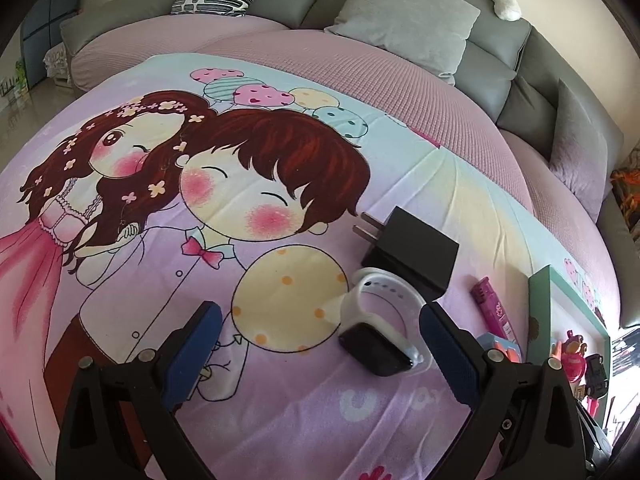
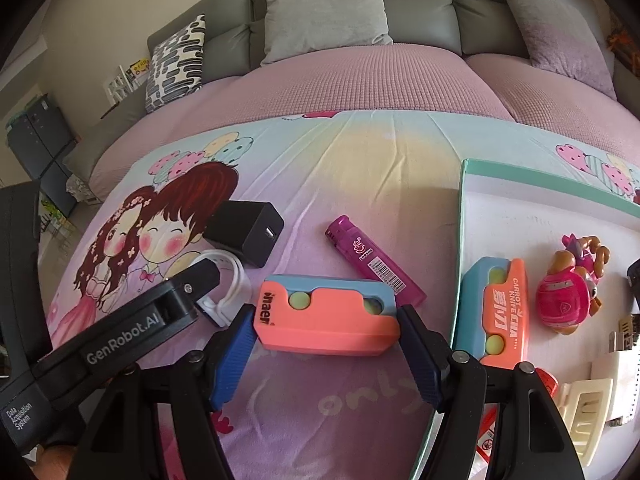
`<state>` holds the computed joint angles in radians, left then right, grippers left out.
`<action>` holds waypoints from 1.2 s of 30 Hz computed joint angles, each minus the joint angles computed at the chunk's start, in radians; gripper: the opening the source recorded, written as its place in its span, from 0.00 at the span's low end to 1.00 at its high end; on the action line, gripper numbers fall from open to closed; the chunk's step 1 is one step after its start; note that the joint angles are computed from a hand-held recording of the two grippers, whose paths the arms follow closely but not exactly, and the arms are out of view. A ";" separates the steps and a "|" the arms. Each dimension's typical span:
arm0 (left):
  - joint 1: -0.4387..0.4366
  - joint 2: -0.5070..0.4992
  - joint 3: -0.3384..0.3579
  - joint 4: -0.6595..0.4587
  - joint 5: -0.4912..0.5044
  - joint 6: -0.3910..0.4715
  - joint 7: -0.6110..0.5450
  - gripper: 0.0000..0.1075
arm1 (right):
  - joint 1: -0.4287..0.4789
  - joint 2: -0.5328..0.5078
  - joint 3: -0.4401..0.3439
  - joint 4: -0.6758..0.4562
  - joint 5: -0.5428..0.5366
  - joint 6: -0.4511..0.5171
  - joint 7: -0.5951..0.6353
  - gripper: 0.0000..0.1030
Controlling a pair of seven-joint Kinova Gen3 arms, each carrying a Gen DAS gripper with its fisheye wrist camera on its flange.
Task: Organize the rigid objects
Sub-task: 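Move right tool around the pink-blue stapler while left tool approaches the white watch band, then close left tool on the white watch band while right tool grasps the pink-blue stapler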
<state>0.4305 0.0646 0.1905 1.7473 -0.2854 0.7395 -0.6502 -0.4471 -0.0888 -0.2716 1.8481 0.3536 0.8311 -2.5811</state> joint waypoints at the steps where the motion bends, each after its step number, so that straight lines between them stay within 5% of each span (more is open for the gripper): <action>1: 0.001 -0.001 0.001 0.000 -0.001 0.001 -0.001 0.92 | -0.002 0.000 -0.004 -0.003 0.008 0.007 -0.003 0.71; 30: 0.051 0.039 0.013 -0.042 -0.017 0.026 -0.045 0.92 | 0.095 -0.115 -0.036 0.003 0.026 0.071 -0.023 0.71; 34: 0.068 0.042 0.006 -0.039 -0.047 0.013 -0.020 0.66 | 0.105 -0.116 -0.035 0.004 0.012 0.072 -0.015 0.71; 36: 0.081 0.052 0.008 -0.051 -0.070 0.037 -0.020 0.65 | 0.108 -0.118 -0.035 0.005 0.006 0.072 -0.011 0.71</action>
<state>0.5117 0.1169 0.1983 1.6965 -0.3554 0.7765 -0.6701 -0.3391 -0.2069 -0.3061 1.8534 0.3601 0.9030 -2.5926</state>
